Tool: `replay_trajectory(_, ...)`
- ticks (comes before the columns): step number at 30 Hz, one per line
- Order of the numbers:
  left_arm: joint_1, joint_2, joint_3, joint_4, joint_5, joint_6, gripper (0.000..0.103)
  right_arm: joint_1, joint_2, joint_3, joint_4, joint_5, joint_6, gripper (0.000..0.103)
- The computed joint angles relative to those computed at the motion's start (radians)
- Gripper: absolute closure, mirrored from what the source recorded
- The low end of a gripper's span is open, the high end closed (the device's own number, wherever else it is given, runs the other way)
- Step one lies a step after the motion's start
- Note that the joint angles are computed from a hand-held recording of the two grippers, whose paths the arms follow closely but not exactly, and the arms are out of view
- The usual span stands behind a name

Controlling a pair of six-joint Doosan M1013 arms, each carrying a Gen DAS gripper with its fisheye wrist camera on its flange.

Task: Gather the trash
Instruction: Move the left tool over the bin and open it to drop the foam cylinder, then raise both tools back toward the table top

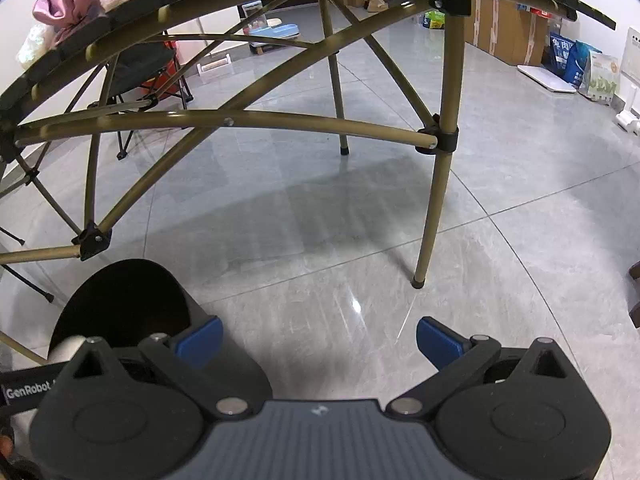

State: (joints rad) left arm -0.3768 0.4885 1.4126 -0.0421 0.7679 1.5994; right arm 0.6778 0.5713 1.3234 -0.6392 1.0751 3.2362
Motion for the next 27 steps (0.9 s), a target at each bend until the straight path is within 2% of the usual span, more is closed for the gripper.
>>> replay_trajectory(7,-0.002,0.018,-0.023,0.015,0.062,-0.021,0.000,0.002,-0.003,0.002,-0.005,0.000,0.004,0.000)
replay_trajectory(27,0.011,-0.008,-0.001,-0.019,0.051,0.011,0.000,0.011,-0.002,-0.008,-0.019,-0.003,-0.010,0.000)
